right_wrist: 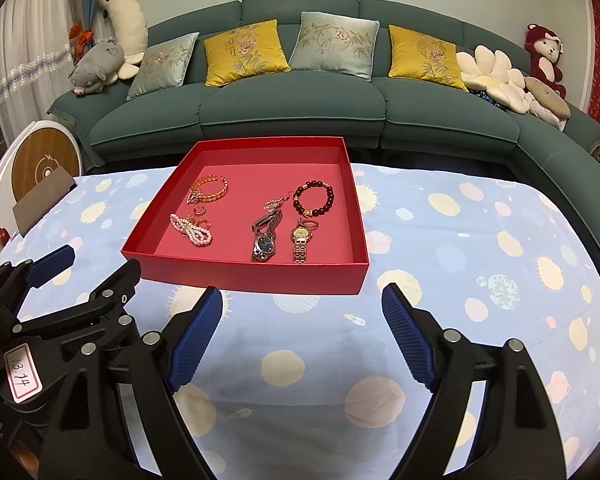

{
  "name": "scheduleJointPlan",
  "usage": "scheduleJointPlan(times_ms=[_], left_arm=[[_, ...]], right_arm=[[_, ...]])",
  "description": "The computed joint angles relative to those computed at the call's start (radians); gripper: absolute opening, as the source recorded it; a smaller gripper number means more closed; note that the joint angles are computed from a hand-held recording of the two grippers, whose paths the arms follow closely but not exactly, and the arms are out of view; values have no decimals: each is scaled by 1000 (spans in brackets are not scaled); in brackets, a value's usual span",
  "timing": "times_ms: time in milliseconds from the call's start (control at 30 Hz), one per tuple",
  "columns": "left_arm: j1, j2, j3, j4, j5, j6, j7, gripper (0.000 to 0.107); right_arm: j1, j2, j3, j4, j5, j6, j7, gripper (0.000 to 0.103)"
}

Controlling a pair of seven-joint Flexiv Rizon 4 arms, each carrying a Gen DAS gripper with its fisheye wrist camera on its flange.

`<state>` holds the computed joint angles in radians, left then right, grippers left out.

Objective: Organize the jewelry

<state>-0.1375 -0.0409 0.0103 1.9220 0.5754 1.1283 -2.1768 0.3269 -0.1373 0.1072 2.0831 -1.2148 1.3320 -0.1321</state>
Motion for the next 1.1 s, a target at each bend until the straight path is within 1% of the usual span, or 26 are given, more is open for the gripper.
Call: scheduleJointPlan(times_ms=[200, 1100], left_arm=[[-2, 1, -2, -8, 21, -16, -16, 75], [0, 0, -2, -7, 6, -21, -8, 75]], right_arm=[[-1, 3, 1, 1, -22, -5, 19, 80], [-4, 3, 3, 2, -33, -10, 29, 80]])
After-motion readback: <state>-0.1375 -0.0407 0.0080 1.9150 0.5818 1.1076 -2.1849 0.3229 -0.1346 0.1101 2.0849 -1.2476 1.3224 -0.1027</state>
